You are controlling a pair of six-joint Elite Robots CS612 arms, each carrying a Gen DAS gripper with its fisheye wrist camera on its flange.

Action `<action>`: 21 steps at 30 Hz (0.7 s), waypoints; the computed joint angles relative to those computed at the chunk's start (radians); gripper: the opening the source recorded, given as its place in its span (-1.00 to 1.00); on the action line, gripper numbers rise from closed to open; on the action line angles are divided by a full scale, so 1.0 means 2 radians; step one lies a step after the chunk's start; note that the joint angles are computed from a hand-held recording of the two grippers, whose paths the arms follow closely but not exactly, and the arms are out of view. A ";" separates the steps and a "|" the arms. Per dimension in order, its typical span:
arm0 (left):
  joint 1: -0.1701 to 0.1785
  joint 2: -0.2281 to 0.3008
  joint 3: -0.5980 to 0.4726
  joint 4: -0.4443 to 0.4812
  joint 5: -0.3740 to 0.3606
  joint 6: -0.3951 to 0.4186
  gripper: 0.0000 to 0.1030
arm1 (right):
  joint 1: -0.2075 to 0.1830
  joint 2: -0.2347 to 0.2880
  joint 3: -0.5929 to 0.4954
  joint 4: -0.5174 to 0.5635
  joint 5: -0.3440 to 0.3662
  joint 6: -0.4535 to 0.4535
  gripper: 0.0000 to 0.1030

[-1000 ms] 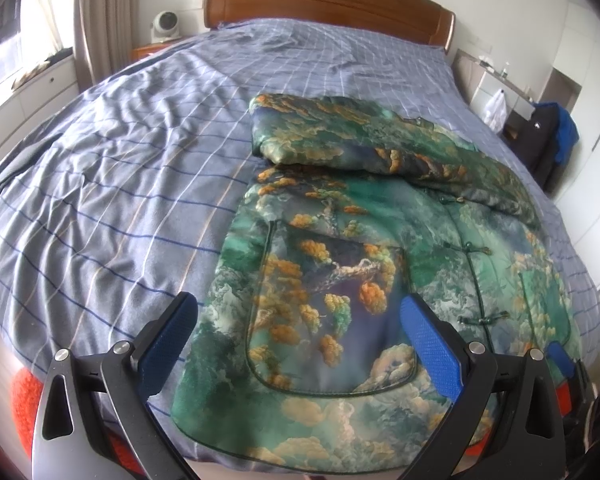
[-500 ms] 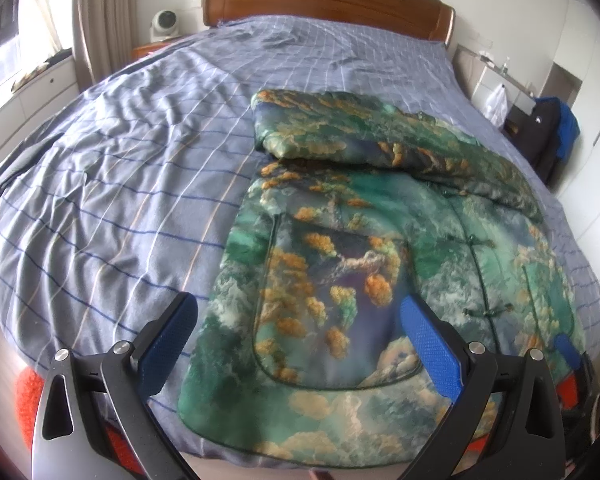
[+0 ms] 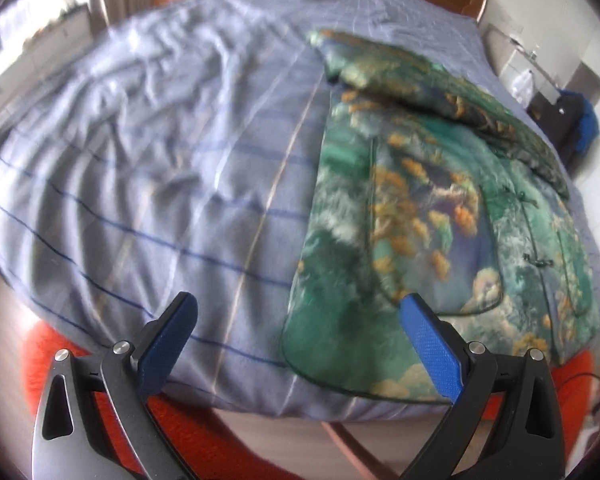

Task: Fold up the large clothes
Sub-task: 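Grasp the jacket hem with both tools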

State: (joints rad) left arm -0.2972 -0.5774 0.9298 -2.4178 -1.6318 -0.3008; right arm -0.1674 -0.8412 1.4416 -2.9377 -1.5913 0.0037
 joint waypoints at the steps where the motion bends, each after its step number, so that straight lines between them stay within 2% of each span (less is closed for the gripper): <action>1: 0.004 0.007 -0.012 0.018 -0.027 0.007 0.97 | -0.006 -0.002 -0.002 0.023 0.009 0.002 0.78; 3: 0.007 0.019 -0.029 0.043 -0.053 0.022 0.97 | -0.024 -0.002 -0.013 0.097 0.058 0.006 0.78; 4: 0.006 0.025 -0.037 0.052 -0.061 0.034 0.97 | -0.029 -0.001 -0.016 0.117 0.077 0.010 0.78; 5: 0.005 0.028 -0.042 0.057 -0.061 0.043 0.97 | -0.036 0.003 -0.025 0.147 0.103 0.014 0.78; 7: 0.002 0.035 -0.053 0.068 -0.060 0.067 0.95 | -0.043 0.013 -0.040 0.189 0.129 0.029 0.78; 8: 0.001 0.036 -0.056 0.073 -0.060 0.072 0.93 | -0.047 0.021 -0.053 0.218 0.154 0.031 0.76; 9: 0.000 0.037 -0.059 0.078 -0.063 0.074 0.76 | -0.049 0.025 -0.060 0.235 0.169 0.030 0.69; 10: 0.001 0.036 -0.060 0.082 -0.076 0.078 0.39 | -0.048 0.028 -0.068 0.252 0.174 0.025 0.31; 11: 0.002 0.035 -0.063 0.091 -0.087 0.084 0.18 | -0.047 0.030 -0.076 0.270 0.181 0.014 -0.25; 12: 0.000 0.034 -0.065 0.101 -0.081 0.089 -0.17 | -0.045 0.031 -0.084 0.288 0.186 0.001 -0.37; 13: -0.002 0.029 -0.061 0.103 -0.064 0.094 -0.54 | -0.042 0.032 -0.092 0.302 0.177 -0.011 -0.46; 15: -0.001 0.028 -0.065 0.108 -0.073 0.095 -0.71 | -0.040 0.034 -0.108 0.331 0.176 -0.030 -0.66; 18: 0.001 0.028 -0.076 0.111 -0.089 0.090 -0.80 | -0.040 0.036 -0.128 0.362 0.193 -0.036 -0.71; 21: 0.006 0.028 -0.092 0.094 -0.129 0.077 -0.82 | -0.048 0.038 -0.138 0.358 0.245 -0.012 -0.73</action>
State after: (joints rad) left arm -0.2846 -0.5208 0.7466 -2.2290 -1.8894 -0.1469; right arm -0.2642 -0.7651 1.1660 -2.2215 -1.1013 -0.0196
